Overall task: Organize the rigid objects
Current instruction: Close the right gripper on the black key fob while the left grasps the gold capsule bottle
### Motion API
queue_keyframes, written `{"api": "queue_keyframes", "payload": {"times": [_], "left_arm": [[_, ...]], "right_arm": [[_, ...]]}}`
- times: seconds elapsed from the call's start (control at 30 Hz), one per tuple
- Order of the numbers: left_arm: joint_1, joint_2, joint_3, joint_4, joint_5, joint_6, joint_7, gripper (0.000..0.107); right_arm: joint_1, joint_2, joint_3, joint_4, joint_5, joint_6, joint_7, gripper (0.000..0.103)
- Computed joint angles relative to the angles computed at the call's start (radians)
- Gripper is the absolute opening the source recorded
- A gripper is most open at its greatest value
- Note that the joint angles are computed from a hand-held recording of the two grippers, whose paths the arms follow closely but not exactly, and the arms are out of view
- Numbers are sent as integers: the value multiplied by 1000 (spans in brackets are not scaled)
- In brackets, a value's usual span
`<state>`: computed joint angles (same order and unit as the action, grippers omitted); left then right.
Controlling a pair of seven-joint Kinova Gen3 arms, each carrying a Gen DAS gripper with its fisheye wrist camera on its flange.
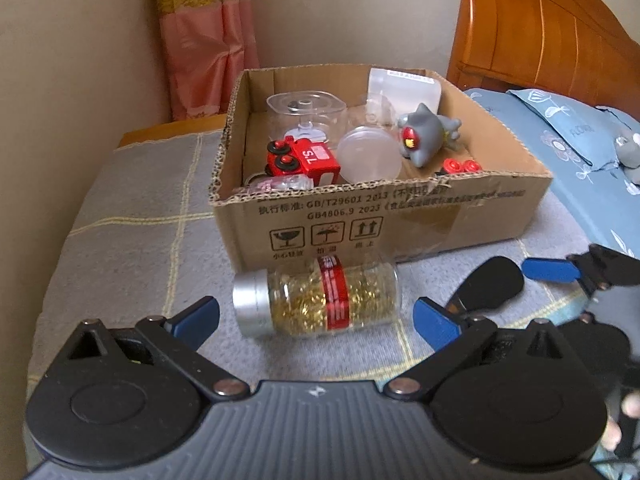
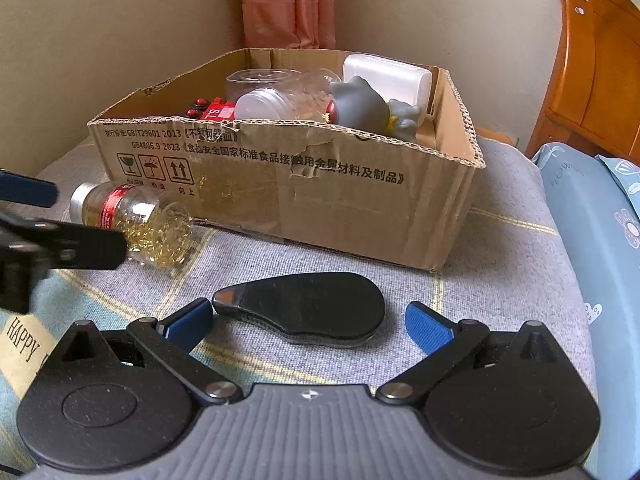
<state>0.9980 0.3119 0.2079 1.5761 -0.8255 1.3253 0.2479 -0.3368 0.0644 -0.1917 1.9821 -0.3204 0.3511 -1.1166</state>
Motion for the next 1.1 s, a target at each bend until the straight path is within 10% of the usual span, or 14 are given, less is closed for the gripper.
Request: {"api": "queue_keyframes", "payload": {"times": [1.1], "left_arm": [[-7,28,-18,83,-51,-33,136,99]], "right_arm": [[-53,-5,8,6,196,-19,-251,103]]}}
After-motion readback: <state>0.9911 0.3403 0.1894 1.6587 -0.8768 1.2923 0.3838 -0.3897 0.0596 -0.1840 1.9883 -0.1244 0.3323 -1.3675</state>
